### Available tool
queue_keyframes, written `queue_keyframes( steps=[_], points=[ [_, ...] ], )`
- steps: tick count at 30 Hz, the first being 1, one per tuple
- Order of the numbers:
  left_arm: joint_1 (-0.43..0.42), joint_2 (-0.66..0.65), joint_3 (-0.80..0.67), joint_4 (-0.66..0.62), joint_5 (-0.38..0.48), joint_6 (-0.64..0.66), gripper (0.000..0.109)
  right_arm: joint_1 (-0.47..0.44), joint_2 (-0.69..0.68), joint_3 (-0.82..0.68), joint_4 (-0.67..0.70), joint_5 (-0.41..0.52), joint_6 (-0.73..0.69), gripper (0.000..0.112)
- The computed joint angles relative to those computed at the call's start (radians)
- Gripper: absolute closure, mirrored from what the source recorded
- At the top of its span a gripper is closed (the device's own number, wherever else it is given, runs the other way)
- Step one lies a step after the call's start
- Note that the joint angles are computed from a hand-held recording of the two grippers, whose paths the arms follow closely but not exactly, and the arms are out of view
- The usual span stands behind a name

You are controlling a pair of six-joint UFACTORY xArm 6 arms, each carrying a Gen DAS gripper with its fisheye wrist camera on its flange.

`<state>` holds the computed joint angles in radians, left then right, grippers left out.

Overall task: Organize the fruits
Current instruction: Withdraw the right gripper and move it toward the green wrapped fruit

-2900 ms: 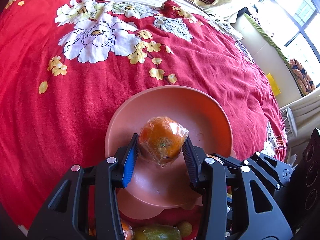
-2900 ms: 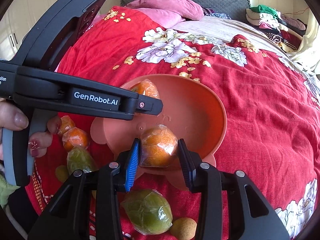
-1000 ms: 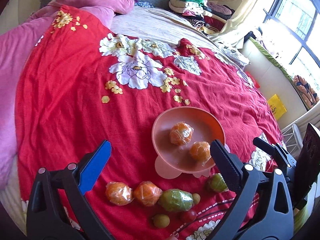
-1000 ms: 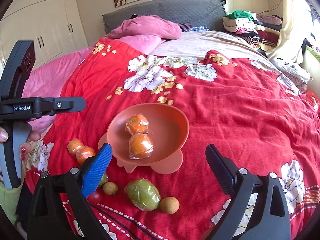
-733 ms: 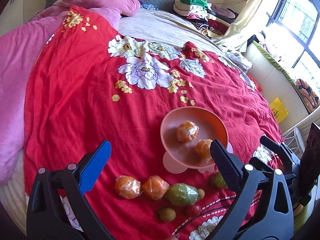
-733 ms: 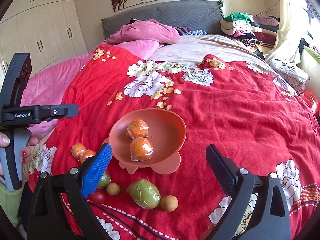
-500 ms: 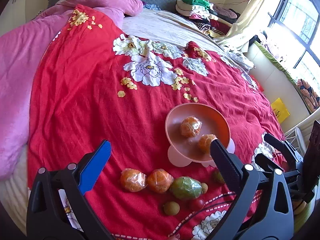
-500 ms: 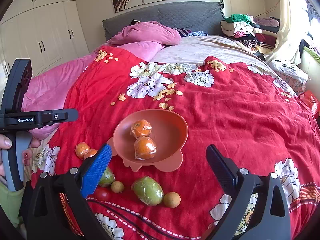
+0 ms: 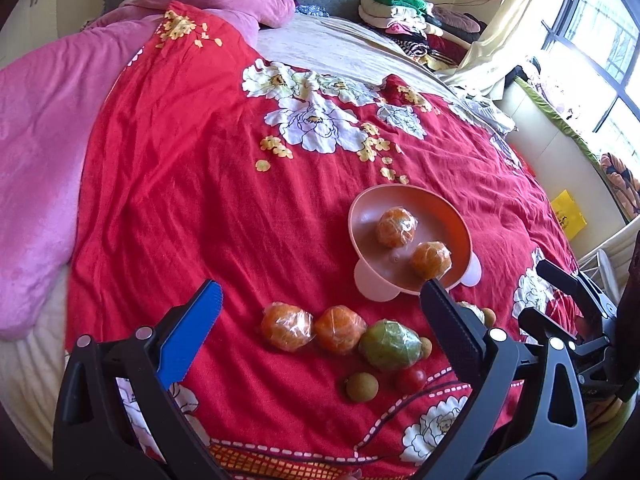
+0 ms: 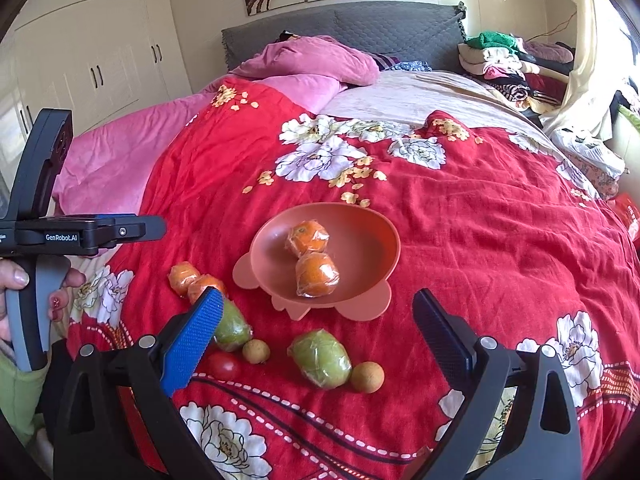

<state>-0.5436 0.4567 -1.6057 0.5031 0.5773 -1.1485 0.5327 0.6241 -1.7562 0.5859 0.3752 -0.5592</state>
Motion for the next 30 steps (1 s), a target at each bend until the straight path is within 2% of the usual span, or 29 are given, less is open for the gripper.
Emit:
queue_keyframes(
  steps=[21,30],
  points=[
    [-0.007,-0.091,0.160,0.021,0.008,-0.066,0.015,0.048,-0.007,0.019,0.006,0.047,-0.067,0.017],
    [-0.018,-0.097,0.180,0.017,0.033,-0.043,0.015,0.057,0.007,0.008,-0.014,0.068,-0.063,0.017]
  ],
)
